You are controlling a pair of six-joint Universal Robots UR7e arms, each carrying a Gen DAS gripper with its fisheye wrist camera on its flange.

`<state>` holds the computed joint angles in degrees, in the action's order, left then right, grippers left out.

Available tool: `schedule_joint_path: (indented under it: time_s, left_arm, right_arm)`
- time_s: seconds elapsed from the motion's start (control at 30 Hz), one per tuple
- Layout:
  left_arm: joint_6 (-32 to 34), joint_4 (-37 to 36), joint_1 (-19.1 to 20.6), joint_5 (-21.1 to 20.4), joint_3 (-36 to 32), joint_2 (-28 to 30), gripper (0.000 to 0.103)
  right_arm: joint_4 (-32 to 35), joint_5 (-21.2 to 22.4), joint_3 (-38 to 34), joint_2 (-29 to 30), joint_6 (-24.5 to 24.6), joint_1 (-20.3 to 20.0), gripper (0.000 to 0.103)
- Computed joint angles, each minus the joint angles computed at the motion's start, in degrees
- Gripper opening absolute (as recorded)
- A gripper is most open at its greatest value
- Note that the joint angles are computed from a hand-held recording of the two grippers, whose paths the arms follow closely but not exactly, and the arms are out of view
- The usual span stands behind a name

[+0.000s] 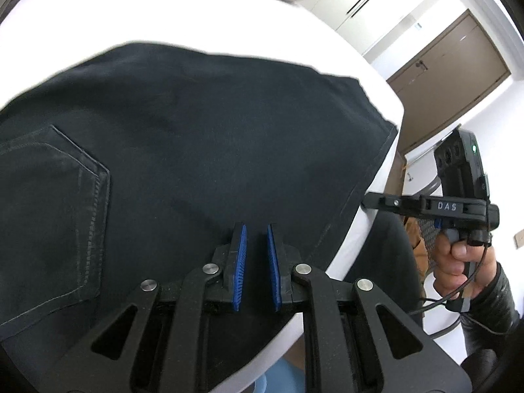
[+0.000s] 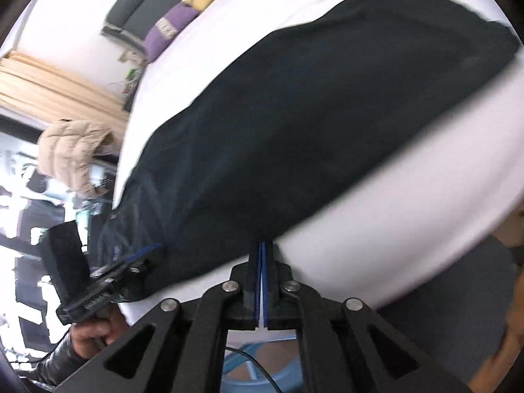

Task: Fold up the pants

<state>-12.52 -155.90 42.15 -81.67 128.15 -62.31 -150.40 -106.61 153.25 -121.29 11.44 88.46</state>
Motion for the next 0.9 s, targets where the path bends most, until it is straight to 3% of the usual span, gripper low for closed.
schedule_joint_path:
  time_s: [0.1, 0.23, 0.37, 0.43, 0.6, 0.73, 0.8, 0.87, 0.9]
  left_arm:
    - [0.2, -2.4, -0.9, 0.0, -1.9, 1.9, 0.012]
    - [1.0, -2.5, -0.7, 1.5, -6.6, 5.2, 0.012]
    - [1.8, 0.2, 0.2, 2.4, -11.7, 8.6, 0.012]
    - [3.6, 5.8, 1.7, 0.8, -15.9, 10.9, 0.012]
    - [6.1, 13.7, 4.6, 0.6, -27.0, 20.0, 0.012]
    - [7.8, 13.1, 6.4, 3.3, -31.6, 23.2, 0.009]
    - [8.2, 12.4, 8.7, 1.8, -32.9, 23.8, 0.004]
    - [9.2, 10.7, 9.9, 2.2, -33.4, 23.9, 0.003]
    - [9.0, 9.1, 9.8, 5.6, -33.8, 24.0, 0.003]
  right_arm:
    - [0.6, 3.0, -0.7, -4.2, -2.6, -1.0, 0.002]
    - [-7.7, 9.3, -3.7, 8.1, -4.7, -1.1, 0.002]
    - [-11.3, 8.8, -5.1, 16.9, -4.9, -3.3, 0.003]
    - [-10.3, 11.2, -4.0, 15.2, -4.3, -6.7, 0.003]
    - [-11.3, 11.3, -4.2, 16.5, -6.2, -6.9, 0.0]
    - [-11.6, 17.4, -1.8, 11.9, -10.0, -14.8, 0.0]
    - [-10.5, 20.0, -0.7, 7.6, -12.4, -19.3, 0.0]
    - [-10.7, 20.0, -0.4, 4.7, -12.4, -21.7, 0.0]
    - [-11.0, 18.6, -0.8, 3.5, -11.8, -21.8, 0.0]
